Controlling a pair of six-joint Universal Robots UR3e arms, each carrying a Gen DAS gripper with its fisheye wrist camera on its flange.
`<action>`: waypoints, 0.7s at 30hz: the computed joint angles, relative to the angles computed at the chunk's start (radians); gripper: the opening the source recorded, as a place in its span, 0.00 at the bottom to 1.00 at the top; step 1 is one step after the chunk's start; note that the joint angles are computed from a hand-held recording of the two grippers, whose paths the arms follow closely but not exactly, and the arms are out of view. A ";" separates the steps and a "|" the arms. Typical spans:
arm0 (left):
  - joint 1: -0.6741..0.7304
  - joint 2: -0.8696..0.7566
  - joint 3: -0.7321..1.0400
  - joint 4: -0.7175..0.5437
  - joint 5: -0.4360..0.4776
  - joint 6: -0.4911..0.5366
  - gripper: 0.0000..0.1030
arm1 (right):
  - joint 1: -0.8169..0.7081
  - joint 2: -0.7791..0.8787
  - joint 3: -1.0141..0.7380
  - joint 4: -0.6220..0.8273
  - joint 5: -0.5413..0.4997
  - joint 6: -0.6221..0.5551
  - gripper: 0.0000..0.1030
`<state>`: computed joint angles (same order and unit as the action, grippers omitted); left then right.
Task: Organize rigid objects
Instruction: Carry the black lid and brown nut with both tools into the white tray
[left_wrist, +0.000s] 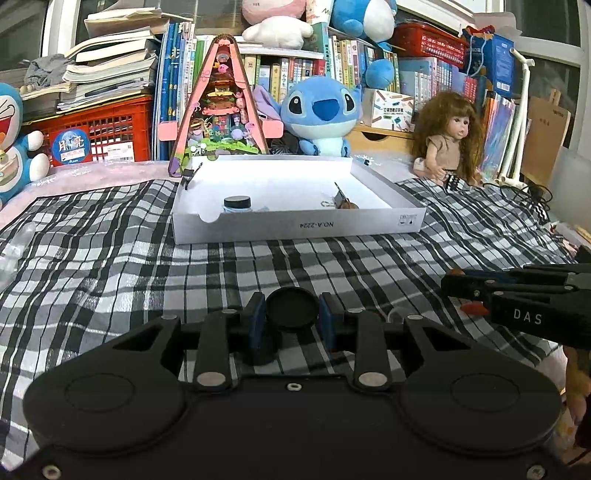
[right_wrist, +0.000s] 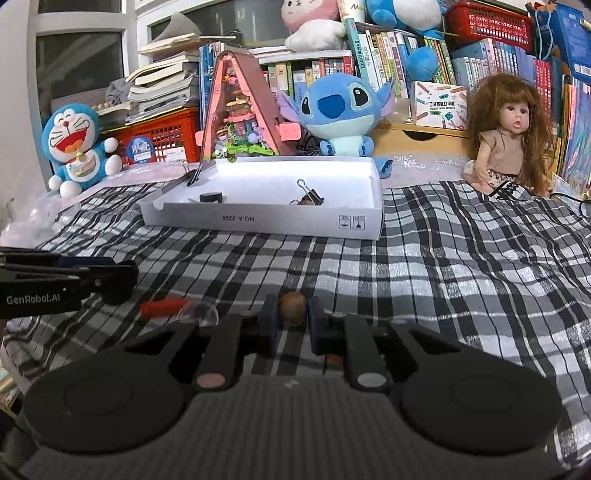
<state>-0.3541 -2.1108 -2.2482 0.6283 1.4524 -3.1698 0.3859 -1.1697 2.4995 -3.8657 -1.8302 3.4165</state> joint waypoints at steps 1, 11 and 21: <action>0.002 0.001 0.008 -0.009 -0.002 0.000 0.28 | -0.004 -0.004 -0.005 0.008 0.002 -0.001 0.20; 0.021 0.003 0.107 -0.111 -0.013 -0.013 0.28 | -0.060 -0.053 -0.075 0.127 0.061 -0.012 0.20; 0.051 -0.023 0.261 -0.260 -0.029 -0.031 0.28 | -0.144 -0.076 -0.162 0.263 0.144 -0.004 0.20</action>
